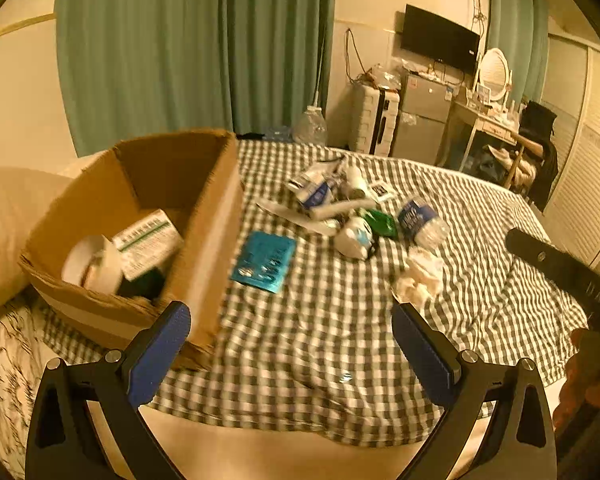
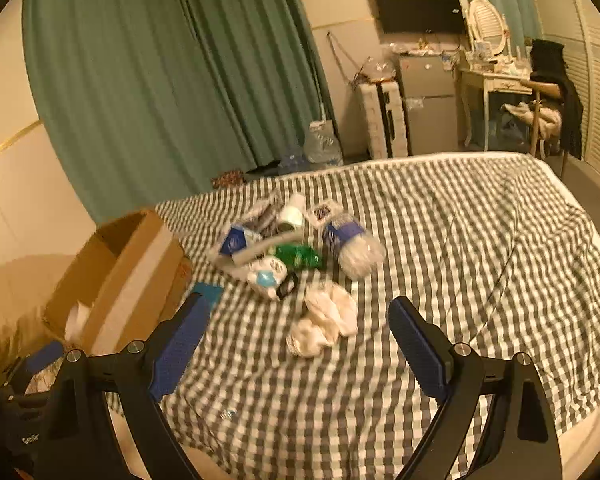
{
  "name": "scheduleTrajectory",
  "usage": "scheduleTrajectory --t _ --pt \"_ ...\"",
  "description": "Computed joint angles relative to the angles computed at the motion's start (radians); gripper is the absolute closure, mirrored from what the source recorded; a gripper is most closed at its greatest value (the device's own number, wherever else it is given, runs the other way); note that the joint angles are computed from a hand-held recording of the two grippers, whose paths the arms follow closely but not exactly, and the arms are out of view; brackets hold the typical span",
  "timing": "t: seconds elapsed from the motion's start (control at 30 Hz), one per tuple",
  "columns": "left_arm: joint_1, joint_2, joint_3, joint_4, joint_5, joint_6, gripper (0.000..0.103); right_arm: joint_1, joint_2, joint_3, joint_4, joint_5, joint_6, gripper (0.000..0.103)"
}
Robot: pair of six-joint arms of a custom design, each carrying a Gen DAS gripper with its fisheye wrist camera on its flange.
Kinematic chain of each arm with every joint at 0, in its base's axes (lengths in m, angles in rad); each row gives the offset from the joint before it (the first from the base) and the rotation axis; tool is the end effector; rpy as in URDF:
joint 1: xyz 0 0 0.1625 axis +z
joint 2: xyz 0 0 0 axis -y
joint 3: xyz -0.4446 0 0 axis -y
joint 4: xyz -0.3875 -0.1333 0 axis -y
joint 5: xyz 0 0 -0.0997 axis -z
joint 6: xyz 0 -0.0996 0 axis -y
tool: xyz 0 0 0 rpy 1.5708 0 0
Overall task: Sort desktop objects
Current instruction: 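Grasp the white lace cloth with the right gripper while the left grasps the bunny toy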
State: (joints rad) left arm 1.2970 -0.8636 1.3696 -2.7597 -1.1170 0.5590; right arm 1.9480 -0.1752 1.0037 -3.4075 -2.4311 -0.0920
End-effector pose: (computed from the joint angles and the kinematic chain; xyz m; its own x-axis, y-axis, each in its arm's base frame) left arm -0.0356 -0.7811 0.3061 -0.6858 0.3763 -0.6230 0.6764 0.6455 -0.3546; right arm 0.3513 -0.7298 0.0041 -0.8209 0.3088 0.4803 -0.2730 0.5265 -0.8052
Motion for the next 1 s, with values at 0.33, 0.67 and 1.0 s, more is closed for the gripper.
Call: scheduleTrajectory --t 0.33,0.67,1.0 --pt "-0.013 0.092 -0.031 -0.007 0.065 0.017 0.0 -0.09 0.02 -0.004 0.086 0.092 0.086 0.012" --pt "0.012 0.285 -0.245 0.074 0.097 -0.032 0.0 -0.159 0.102 -0.225 0.307 0.128 0.091 0.013" --pt "0.022 0.43 -0.475 0.157 0.111 0.002 0.0 -0.191 0.115 -0.283 0.483 0.154 0.084 0.087"
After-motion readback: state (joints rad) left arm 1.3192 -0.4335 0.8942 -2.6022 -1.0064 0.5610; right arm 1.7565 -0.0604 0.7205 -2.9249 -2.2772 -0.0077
